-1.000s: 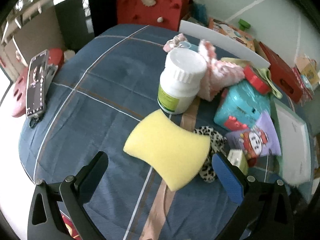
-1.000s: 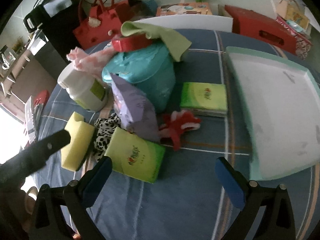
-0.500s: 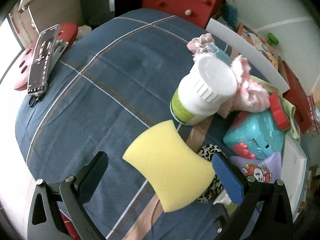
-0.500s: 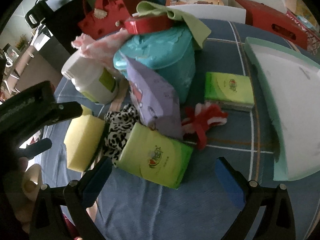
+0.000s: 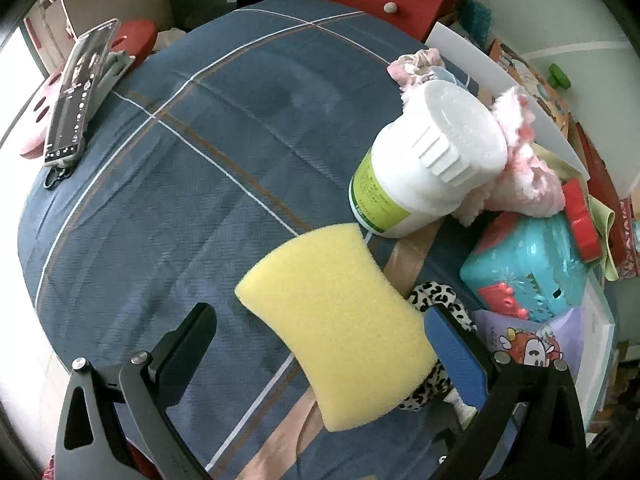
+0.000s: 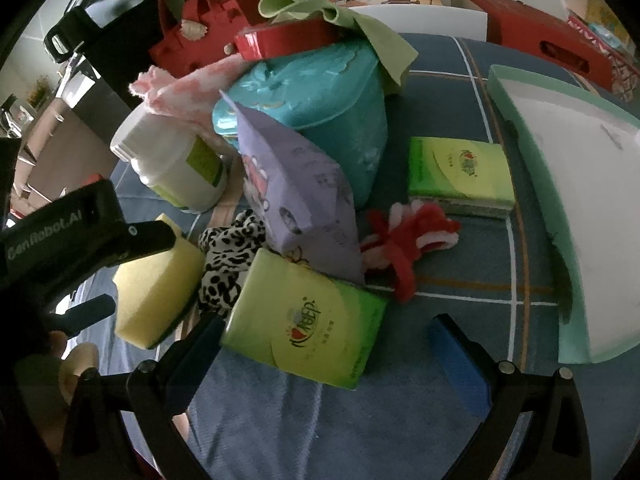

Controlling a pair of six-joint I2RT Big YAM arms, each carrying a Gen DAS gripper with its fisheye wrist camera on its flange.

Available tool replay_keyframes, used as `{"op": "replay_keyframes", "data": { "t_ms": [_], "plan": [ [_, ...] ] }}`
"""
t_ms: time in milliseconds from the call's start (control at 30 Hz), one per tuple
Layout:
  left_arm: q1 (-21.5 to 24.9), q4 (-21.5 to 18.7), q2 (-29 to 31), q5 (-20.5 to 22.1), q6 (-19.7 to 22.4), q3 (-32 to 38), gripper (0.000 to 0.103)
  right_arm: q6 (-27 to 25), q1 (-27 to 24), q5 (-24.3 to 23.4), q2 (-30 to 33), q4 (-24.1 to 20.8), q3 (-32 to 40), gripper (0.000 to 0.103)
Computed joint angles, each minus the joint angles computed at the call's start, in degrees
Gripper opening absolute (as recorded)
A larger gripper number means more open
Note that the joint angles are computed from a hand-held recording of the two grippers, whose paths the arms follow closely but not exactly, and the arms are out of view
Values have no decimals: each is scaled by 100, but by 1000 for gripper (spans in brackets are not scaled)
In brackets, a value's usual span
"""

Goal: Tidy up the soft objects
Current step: 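Grasp the yellow sponge with the left tool while the right tool grasps the green tissue pack, then carry sponge and tissue pack into the white tray and open both tools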

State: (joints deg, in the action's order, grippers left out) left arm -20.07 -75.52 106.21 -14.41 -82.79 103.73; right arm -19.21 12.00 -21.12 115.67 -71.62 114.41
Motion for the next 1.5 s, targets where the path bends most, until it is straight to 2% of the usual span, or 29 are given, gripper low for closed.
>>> {"op": "replay_keyframes", "data": {
  "t_ms": [100, 167, 333, 367, 467, 667, 933, 1267, 1400, 1500],
  "plan": [
    [45, 295, -86, 149, -50, -189, 103, 42, 33, 22, -17, 95, -107, 103],
    [68, 468, -154, 218, -116, -317, 103, 95, 63, 27, -74, 397, -431, 103],
    [52, 618, -236, 160, -192, -423, 103, 66, 15, -36, -127, 368, -448, 103],
    [45, 636, -257, 132, -204, -438, 101, 64, 3, -61, -116, 359, -423, 102],
    [-14, 678, -365, 51, -222, -515, 81, -21, -74, -160, -229, 309, -470, 93],
    [-64, 766, -432, 48, -169, -582, 75, -135, -101, -214, -315, 254, -555, 77],
    [-87, 937, -581, 11, -285, -772, 70, -179, -102, -245, -529, 381, -804, 76],
    [-249, 952, -898, -437, -374, -924, 70, -214, -331, -525, -742, 191, -719, 76],
    [-312, 951, -978, -618, -290, -832, 70, -30, -471, -411, -831, 287, -612, 76],
    [-432, 624, -895, -953, -138, -442, 70, 186, -615, -327, -796, 335, -321, 76]
  ]
}}
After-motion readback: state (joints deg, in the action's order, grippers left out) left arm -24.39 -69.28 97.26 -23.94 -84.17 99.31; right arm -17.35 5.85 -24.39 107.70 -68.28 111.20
